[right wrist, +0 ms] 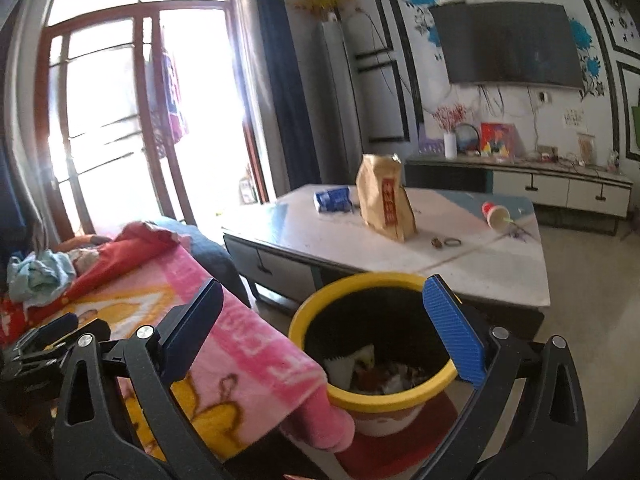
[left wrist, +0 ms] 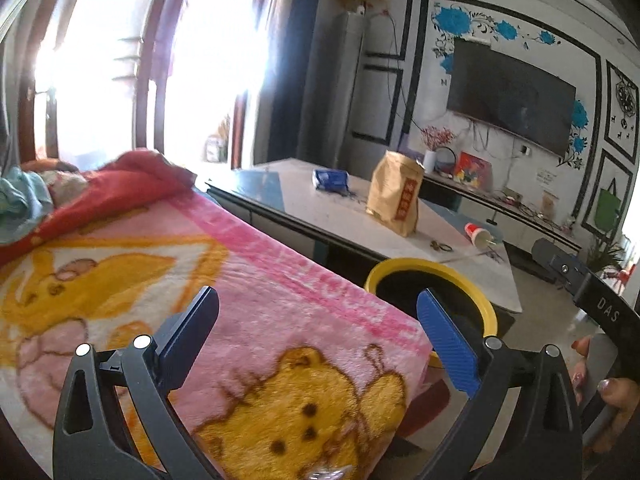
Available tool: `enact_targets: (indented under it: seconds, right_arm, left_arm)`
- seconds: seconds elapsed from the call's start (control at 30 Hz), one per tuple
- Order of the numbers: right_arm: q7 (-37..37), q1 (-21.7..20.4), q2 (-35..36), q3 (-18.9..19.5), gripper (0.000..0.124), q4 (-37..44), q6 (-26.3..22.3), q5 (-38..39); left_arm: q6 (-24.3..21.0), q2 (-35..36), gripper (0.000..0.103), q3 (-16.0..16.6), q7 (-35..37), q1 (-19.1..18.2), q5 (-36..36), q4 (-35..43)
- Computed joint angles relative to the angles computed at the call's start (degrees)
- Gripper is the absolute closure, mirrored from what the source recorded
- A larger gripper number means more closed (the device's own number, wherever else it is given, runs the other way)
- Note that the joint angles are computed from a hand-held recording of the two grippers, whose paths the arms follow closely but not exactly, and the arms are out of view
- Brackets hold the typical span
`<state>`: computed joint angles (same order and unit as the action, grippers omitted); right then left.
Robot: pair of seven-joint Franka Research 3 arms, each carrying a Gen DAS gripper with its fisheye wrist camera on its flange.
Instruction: Collect trash
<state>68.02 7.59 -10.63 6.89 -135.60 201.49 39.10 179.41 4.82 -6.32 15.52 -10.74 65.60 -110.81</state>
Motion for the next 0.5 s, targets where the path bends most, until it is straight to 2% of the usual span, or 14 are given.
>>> enact_targets:
  seconds: [0.03,0.1,0.3,0.5]
  right_arm:
    - [0.85,0.77,-0.08,-0.78,0.032,-0.37,0.67,-1.43]
    - [1.23,1.19,-0.03,-1.24,0.032,-0.60,1.07,-2.81]
    - [1.63,1.50,-0.19,-1.53,0.032,-0.96,0.47,-4.65]
    - [1.82,2.01,-0.19,-1.71,0.032,-1.33,0.91,-6.38]
  left_arm:
    - [0.29,-0.72,0.007,0.73,-3.84,-0.37,3.67,-0.11]
    - [0.99,-1.70,0.006,0.66,-7.03,0.17,6.33,-0.76]
    - [-0.03,-2.49,0.006,-1.07,-9.44,1.91,8.31,-1.35]
    - [-0.07,-2.68,0.006,-1.48,-12.13,2.57,9.86,-1.29]
